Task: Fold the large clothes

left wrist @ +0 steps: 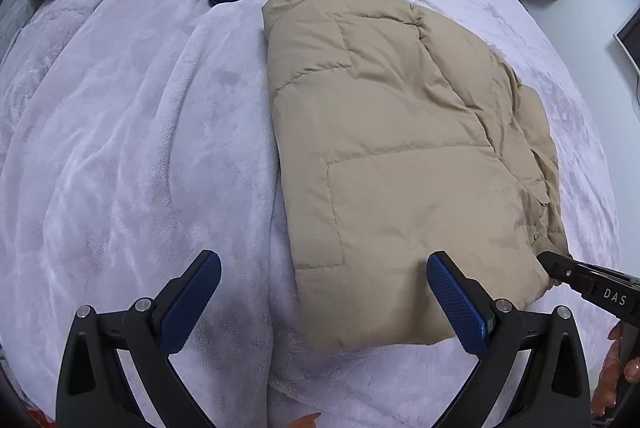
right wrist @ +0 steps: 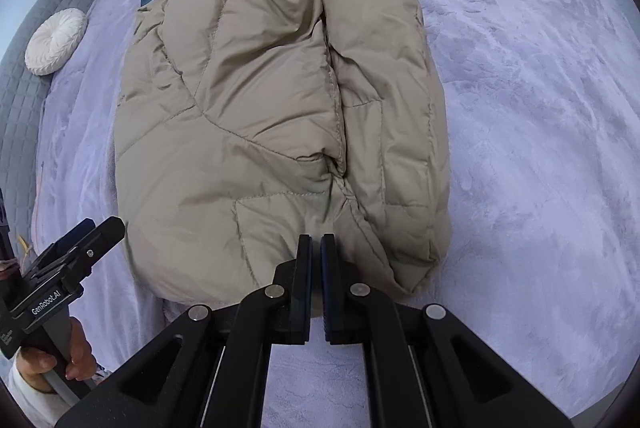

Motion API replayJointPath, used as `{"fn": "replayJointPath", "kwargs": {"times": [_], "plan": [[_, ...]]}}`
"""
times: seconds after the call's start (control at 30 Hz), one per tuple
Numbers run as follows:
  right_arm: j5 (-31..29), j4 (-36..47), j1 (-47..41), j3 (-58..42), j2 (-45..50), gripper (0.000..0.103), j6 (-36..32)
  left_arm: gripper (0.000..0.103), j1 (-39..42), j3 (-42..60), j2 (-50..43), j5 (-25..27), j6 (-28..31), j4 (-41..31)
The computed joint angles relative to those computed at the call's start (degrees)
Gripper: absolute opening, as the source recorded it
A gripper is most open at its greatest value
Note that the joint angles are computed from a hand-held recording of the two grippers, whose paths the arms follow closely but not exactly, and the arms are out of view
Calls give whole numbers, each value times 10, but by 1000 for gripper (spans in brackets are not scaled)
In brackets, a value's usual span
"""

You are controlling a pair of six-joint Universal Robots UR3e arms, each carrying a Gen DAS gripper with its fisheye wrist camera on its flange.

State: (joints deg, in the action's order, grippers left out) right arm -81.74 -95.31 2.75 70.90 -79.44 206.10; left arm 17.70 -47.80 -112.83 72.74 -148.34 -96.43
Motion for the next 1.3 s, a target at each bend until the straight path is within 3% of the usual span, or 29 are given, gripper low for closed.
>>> {"fn": "replayJointPath", "kwargs": {"times": [0.6,1.0,1.07,1.13,1.17,1.3], "plan": [[23,80,3,-1,-98,5,-30,103,46,-82,182,12,11,-42],[-30,145,18,-52,-174,5,-54,103,70,-65,301,0,12,-141],[-40,156,22,-73,-179,13,-58,103,80,-48,316,-3,15,-167],[-50,169,28,-96,-182,63,-60,103,94,-29,325,-10,22,-191],[-59,171,34,-105,-183,67,-58,103,100,-20,328,-14,24,-200],[-78,194,56,-156,-173,67,-56,103,122,22,325,-31,39,-232]]}}
